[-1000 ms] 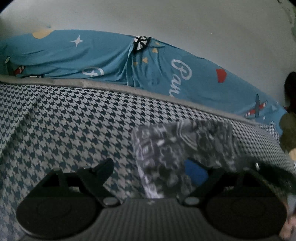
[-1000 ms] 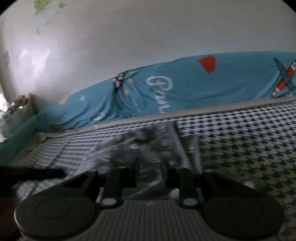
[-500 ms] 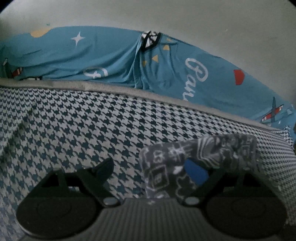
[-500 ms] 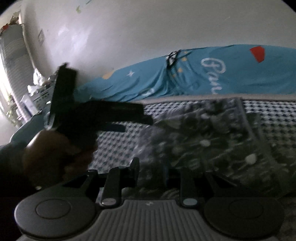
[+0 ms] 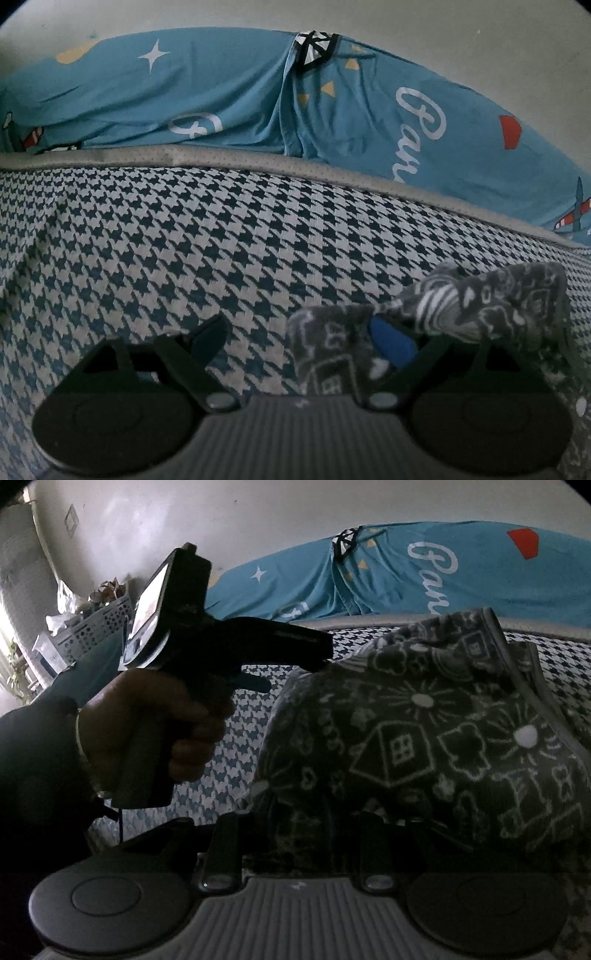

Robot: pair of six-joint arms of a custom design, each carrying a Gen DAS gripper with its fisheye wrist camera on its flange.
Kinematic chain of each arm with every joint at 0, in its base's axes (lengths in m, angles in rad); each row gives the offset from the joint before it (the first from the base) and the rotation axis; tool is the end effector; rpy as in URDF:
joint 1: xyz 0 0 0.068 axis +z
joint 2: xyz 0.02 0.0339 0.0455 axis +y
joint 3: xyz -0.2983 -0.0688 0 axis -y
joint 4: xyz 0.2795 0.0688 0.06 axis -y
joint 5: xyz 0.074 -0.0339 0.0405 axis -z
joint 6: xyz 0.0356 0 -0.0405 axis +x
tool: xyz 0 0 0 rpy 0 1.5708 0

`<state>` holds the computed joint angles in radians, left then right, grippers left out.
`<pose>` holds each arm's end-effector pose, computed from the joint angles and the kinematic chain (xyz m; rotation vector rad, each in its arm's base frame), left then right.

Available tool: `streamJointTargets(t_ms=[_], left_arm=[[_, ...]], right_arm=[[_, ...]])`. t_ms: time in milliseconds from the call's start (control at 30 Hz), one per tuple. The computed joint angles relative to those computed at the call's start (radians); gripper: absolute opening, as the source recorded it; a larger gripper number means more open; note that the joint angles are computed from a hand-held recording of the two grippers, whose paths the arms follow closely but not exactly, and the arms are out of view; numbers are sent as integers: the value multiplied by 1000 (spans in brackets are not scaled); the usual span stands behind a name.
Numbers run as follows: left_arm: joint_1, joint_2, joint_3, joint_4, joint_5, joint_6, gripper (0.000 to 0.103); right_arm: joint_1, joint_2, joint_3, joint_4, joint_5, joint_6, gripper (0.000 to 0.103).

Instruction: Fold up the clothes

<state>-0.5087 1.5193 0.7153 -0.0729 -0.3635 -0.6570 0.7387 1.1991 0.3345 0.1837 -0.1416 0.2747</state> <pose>0.2772 -0.1401 0.1693 -0.3326 2.3517 -0.1080 0.1619 0.1543 0.1489 -0.6146 2.2577 0.6862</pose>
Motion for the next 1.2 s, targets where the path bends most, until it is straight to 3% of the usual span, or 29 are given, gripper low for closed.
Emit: streamJointTargets(t_ms=[300,467,667,867,1200], left_arm=[[-16,-4,54,-99,-49,26,89],[-71,-82,53,-194,-133,16,90],[-154,-190,10,-315,-191,-73,91],[-254,-259,-35,-408,-240,-181,91],[-406,-310,-70,-540,-297,-375,93]], right_arm=[[34,-23,-14,6,54,26,26],[17,-110,-45,0,32,31,34],[31,-167,-50,-54,121,99,37],[55,-204,-55,-85,198,144,46],[86,-261,-63,-151,289,216,53]])
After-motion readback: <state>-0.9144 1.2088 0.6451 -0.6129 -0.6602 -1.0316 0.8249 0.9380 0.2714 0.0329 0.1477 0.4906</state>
